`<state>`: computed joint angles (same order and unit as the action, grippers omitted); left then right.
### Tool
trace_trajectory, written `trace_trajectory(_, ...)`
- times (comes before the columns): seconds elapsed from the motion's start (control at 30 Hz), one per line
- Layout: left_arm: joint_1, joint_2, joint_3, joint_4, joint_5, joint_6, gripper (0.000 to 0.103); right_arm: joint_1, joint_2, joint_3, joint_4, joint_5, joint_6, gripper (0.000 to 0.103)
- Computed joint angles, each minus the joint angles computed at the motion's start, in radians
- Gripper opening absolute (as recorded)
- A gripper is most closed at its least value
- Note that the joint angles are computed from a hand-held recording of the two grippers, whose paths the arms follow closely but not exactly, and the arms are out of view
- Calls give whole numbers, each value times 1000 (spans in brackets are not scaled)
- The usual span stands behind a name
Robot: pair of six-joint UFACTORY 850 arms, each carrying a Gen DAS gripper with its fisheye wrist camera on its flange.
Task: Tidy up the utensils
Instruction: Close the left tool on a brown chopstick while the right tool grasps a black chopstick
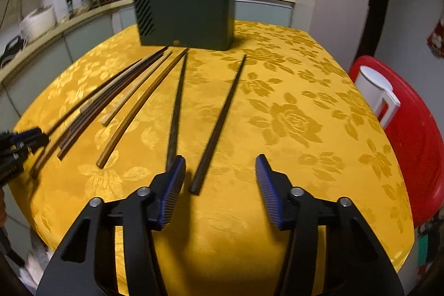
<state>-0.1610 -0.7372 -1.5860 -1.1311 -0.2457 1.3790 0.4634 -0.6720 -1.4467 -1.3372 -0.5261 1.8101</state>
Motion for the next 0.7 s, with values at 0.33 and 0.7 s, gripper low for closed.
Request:
trace_trajectory(0.33,2,6,12,-55,-17,62,28,-1,31,65,-122,7,149,30)
trace_trajectory(0.7,4,9,22,-115,-50,132,7,11,25,65,-188,5,198,8)
